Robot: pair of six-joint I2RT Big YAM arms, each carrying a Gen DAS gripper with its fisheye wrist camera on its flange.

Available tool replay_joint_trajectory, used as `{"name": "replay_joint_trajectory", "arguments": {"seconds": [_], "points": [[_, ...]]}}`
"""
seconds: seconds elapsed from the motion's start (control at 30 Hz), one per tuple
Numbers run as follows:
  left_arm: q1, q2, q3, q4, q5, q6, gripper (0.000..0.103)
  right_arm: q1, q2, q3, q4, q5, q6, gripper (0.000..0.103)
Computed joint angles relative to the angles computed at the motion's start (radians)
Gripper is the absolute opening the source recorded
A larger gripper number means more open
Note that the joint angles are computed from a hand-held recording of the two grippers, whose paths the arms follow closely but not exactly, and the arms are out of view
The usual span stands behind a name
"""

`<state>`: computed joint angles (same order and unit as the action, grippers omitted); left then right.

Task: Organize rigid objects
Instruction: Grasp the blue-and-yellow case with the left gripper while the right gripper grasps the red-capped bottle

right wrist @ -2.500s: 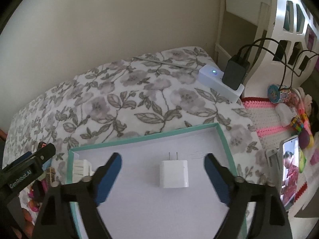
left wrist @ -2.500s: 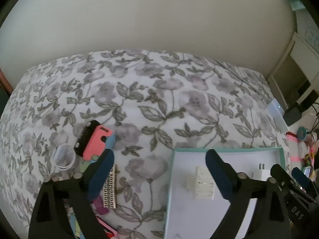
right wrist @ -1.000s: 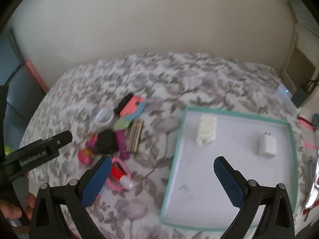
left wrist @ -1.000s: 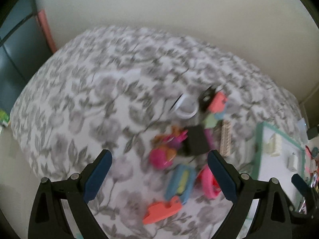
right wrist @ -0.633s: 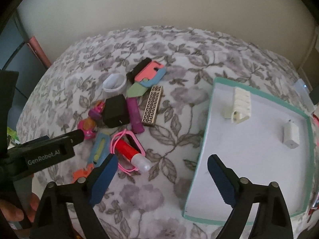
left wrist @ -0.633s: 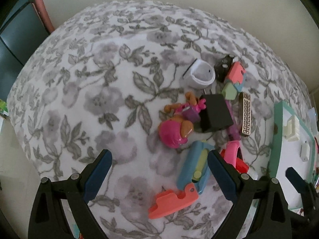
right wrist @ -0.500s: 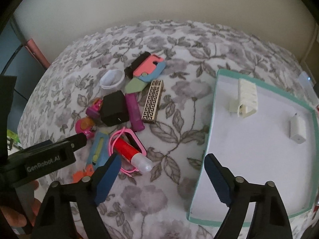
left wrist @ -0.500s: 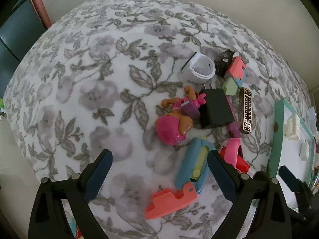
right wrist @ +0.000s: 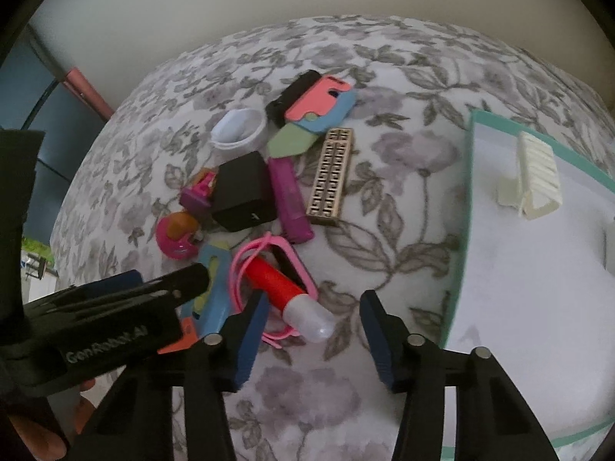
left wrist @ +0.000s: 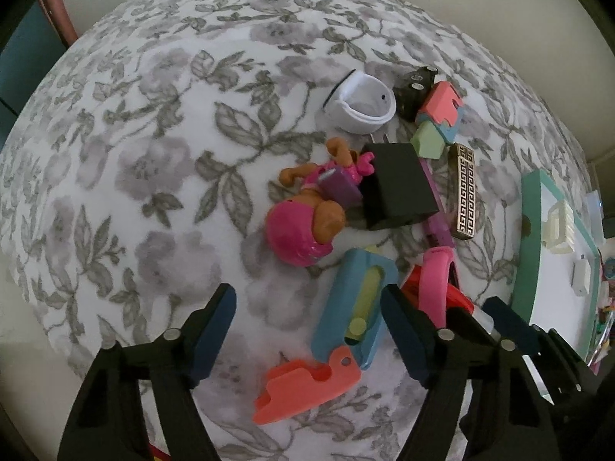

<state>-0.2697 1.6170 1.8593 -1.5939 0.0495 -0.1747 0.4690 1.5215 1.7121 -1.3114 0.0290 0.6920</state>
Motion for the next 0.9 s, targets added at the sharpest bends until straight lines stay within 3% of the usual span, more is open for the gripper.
{"name": "replay_joint_trajectory", "arguments": {"seconds": [0.1, 0.2, 0.57, 0.73, 0.83, 0.9], "points": [[0.005, 0.009, -0.001, -0.009, 0.032, -0.004, 0.075, 0.005, 0.001, -0.001, 0.016, -0.004, -0.016, 0.039], [0.009, 0.011, -0.006, -0.006, 0.053, 0.002, 0.075, 0.003, -0.003, -0.005, 0.021, -0.010, -0.010, 0.039], [-0.029, 0.024, 0.009, -0.011, 0.018, 0.020, 0.075, 0.002, -0.050, -0.029, 0.039, -0.059, -0.010, 0.025], [-0.043, 0.025, 0.004, -0.014, 0.006, 0.026, 0.061, -0.006, -0.088, -0.052, 0.057, -0.073, -0.003, 0.021], [-0.060, 0.031, 0.005, -0.021, 0.013, 0.034, 0.047, -0.014, -0.119, -0.064, 0.066, -0.072, -0.003, 0.021], [-0.069, 0.032, 0.006, -0.019, -0.003, 0.038, 0.045, -0.018, -0.139, -0.071, 0.062, -0.063, -0.007, 0.021]]}}
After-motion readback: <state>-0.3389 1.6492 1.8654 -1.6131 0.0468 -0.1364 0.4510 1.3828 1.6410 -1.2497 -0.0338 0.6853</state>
